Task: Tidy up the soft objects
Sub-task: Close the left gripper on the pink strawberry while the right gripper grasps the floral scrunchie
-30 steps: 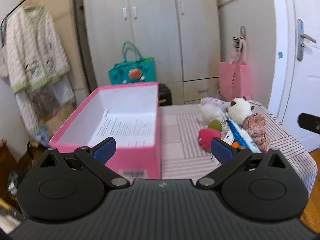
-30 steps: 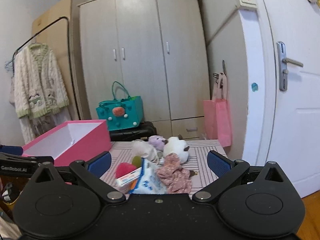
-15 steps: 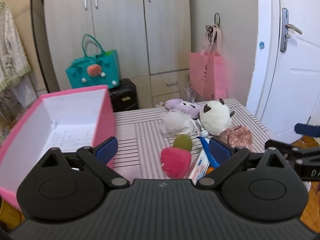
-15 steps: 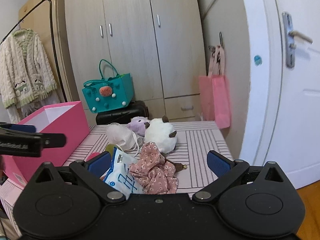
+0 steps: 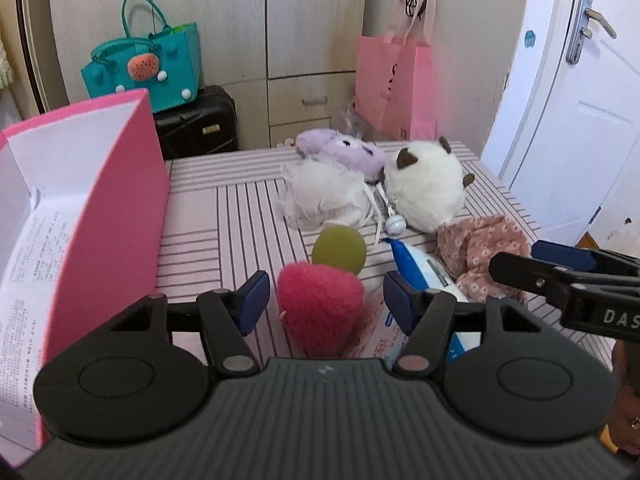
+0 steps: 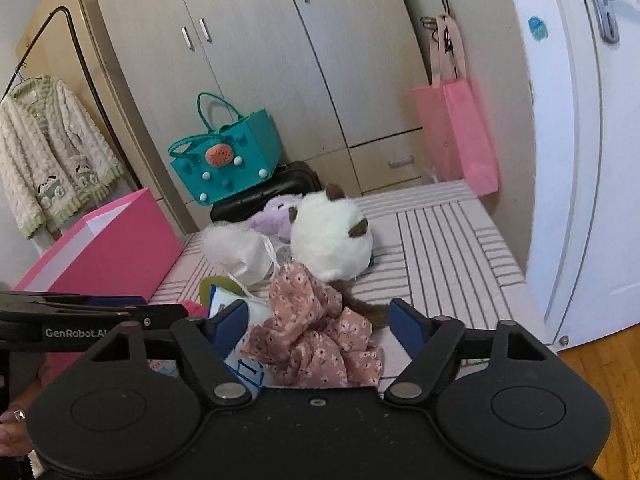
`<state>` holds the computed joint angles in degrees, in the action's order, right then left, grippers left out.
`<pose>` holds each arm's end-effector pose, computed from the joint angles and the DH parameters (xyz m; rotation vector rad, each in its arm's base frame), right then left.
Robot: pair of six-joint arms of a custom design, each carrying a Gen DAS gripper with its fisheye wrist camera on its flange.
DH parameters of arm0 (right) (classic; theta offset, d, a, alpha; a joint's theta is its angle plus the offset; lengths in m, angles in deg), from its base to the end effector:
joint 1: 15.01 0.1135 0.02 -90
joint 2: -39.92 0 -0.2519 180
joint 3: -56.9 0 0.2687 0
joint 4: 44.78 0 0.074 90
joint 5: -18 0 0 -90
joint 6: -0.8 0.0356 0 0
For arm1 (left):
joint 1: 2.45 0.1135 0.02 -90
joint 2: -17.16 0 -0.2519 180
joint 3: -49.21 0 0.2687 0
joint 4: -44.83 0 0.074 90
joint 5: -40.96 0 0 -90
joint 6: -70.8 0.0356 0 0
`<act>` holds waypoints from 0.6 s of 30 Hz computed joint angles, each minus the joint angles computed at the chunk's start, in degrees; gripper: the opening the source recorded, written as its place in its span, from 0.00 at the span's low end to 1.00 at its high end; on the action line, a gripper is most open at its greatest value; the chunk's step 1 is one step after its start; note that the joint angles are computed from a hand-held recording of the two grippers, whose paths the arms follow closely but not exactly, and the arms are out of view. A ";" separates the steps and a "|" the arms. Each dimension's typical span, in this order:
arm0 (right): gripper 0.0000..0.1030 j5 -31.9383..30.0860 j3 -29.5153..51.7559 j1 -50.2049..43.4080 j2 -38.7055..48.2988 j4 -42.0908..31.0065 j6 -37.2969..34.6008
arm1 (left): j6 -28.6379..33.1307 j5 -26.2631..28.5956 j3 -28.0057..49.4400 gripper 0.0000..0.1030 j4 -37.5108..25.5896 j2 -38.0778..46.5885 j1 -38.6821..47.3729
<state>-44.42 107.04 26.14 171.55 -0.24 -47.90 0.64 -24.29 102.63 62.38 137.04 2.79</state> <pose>0.2454 0.1925 -0.0274 0.2640 2.1321 0.3078 0.3227 0.0146 0.0054 0.4877 2.2942 -0.3104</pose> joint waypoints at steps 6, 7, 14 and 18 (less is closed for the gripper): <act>0.55 -5.02 1.02 -2.11 3.49 1.96 2.78 | -2.19 1.77 3.84 0.59 -2.72 3.00 1.08; 0.55 -5.52 0.95 -2.27 3.93 2.47 3.18 | -2.39 2.09 4.04 0.59 -2.88 3.16 1.28; 0.55 -7.29 1.37 -2.65 5.59 2.59 5.03 | -5.46 2.52 8.54 0.59 -8.46 6.06 1.34; 0.55 -7.25 1.30 -2.63 5.84 2.98 4.91 | -7.98 1.99 10.75 0.60 -8.91 8.60 1.21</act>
